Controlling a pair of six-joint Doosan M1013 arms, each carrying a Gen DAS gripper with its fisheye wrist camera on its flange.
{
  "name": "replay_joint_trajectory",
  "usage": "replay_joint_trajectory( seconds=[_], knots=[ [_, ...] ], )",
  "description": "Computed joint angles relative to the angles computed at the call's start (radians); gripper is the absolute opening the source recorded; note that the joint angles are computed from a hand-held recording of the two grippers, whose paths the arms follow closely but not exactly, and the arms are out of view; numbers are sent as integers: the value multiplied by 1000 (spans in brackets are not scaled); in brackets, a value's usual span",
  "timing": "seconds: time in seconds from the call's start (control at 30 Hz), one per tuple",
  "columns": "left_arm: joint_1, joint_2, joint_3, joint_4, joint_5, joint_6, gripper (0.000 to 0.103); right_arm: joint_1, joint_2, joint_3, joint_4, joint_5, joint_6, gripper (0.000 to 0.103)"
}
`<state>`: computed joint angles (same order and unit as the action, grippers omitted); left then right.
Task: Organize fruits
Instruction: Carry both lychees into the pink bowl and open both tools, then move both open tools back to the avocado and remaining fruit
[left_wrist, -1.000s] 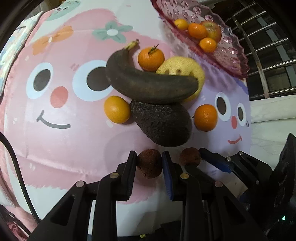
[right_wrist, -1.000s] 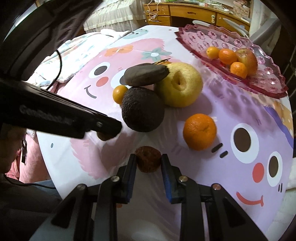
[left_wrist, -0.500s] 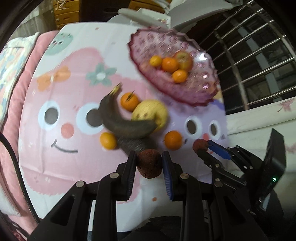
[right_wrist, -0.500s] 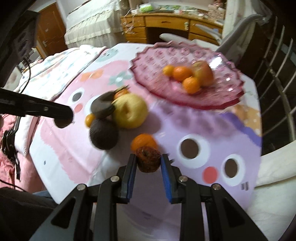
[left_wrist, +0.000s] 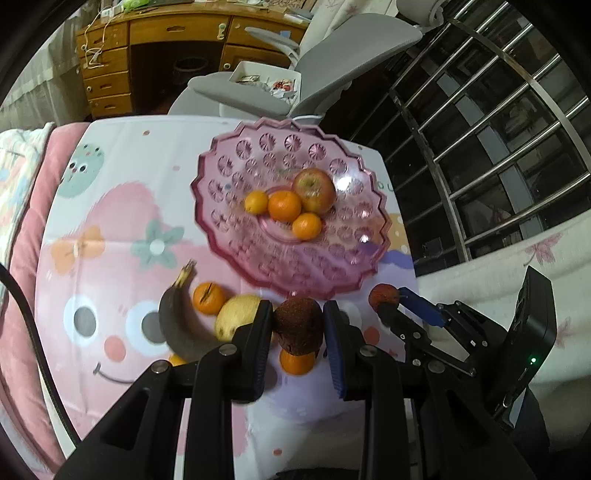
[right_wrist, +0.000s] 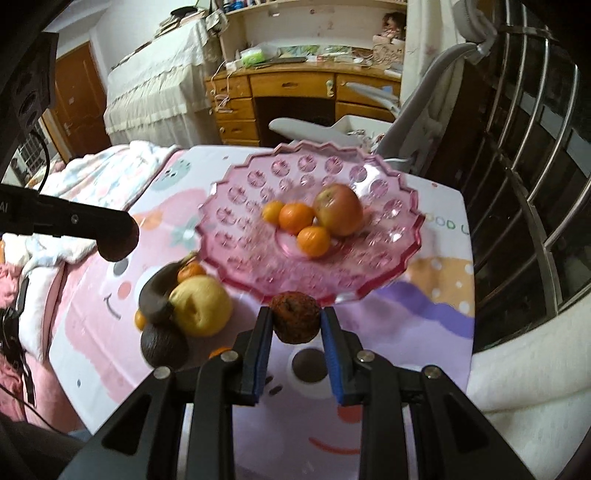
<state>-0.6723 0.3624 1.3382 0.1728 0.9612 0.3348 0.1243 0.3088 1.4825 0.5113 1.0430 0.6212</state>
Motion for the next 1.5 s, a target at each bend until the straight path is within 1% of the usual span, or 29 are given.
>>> replay_joint_trajectory(
  seconds=[0.23,0.4,0.63,0.7,0.77,0.83,0.93,1.17,1.27,1.3,1.4,1.5],
  knots=[
    [30,46,-29,-2,-28,40,26,5,41,-27,27,-41,52,27],
    [47,86,-55,-28,-22,63,26,13,60,-29,18,-75,78,27],
    [53,99,-50,-45,-45,79,26,16,77,-23,49,-109,103,27],
    [52,98,-44,-35,-58,78,27,12,78,-25,63,-106,127,28],
    [52,93,-32,-16,-81,61,38,6,76,-19,92,-113,135,29],
    [52,90,-27,-8,-90,56,41,3,74,-17,99,-123,149,35],
    [50,86,-21,10,-78,41,41,0,66,-10,105,-142,164,37],
    [44,50,38,16,-75,7,41,-5,48,0,111,-149,186,38],
    [40,35,62,13,-69,2,41,-3,36,12,99,-157,202,41],
    [39,30,71,10,-72,2,41,-3,32,17,94,-158,215,43],
    [37,10,104,-3,-92,8,42,-1,19,32,78,-162,248,45],
    [33,-20,153,-24,-133,28,42,6,0,51,34,-169,315,45]
  ],
)
